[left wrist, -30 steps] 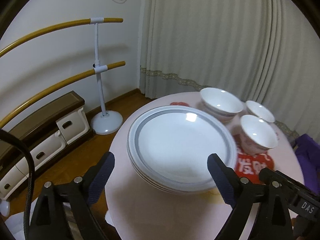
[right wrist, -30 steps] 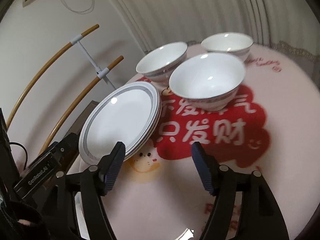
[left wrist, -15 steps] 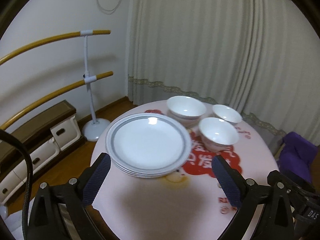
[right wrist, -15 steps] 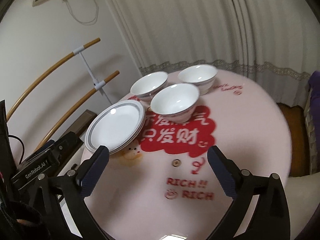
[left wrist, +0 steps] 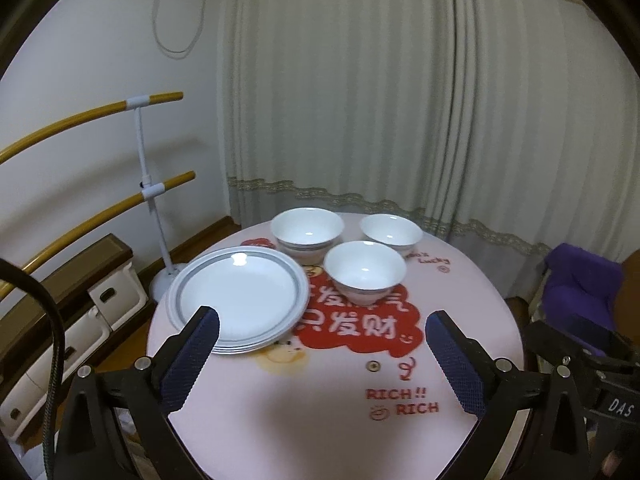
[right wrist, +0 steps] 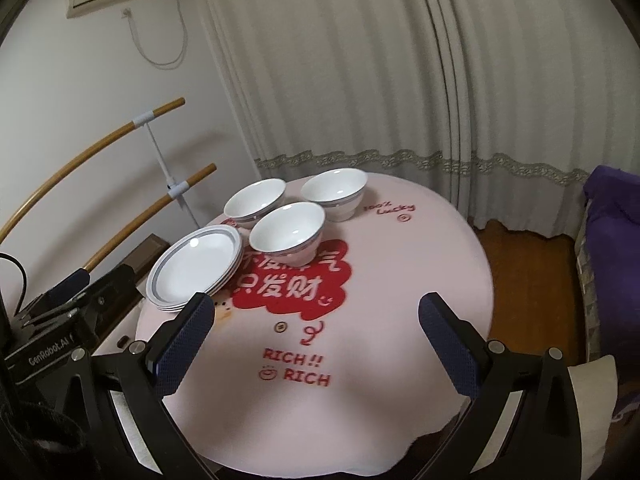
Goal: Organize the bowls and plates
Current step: 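Move both open tools back toward the white bowls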
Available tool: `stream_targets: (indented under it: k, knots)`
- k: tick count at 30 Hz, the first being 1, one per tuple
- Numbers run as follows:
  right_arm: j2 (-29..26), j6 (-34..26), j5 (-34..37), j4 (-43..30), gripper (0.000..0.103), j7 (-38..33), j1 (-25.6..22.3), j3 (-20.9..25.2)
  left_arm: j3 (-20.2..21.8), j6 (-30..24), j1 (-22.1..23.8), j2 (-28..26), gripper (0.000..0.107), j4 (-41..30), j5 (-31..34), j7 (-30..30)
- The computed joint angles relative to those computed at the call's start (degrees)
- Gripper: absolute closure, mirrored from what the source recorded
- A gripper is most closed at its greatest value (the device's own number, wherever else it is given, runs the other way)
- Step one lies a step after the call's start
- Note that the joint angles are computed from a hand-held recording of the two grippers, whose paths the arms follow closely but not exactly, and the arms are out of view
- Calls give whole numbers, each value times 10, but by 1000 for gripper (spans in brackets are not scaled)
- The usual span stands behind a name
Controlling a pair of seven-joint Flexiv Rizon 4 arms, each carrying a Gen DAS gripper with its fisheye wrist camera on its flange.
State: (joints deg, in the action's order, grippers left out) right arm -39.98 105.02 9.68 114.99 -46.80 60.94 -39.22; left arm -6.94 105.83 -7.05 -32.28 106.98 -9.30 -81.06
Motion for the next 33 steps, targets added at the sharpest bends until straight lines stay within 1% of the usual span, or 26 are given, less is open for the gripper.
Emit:
stream_targets:
  k: [2,4,8,11,13,18,23,26,30,33]
  knots:
    - [1,4,2,4,0,-2,-1,-3,-6,-11,3,-3,5,-7,2,4]
    - [4,6,2,7,0,-6,-8,2,-2,-26,-4,-8,5,-20,-3,7]
    - [4,5,1,1,0,-12,-30,16,29,-63,-37,-31,5,-69,-19,12]
    - [3,-4,-8,-10,0,-11,-58,37,45,-91,-55,-55,5,-114,-29,12]
    - [2,-7,-16,-19,0,-10,-78,53,44,-111,-56,-70,5,-143,-32,15]
    - [-9,-15,-39,-49,0,-4,-129,88,63,-152,-68,-116,5,-224,-34,10]
    - [-28,-32,-72,-97,0,5,-184,128,86,-213,-73,-175,5,-329,-32,-5]
    - [-45,-50,-98,-141,0,14,-229,166,77,-244,-63,-212,5,-391,-31,-10]
    - [-74,-80,-142,-212,0,24,-297,229,67,-329,-49,-275,5,-503,-32,-10]
    - [-99,-103,-168,-257,0,36,-324,250,84,-394,-49,-322,5,-594,-20,-27]
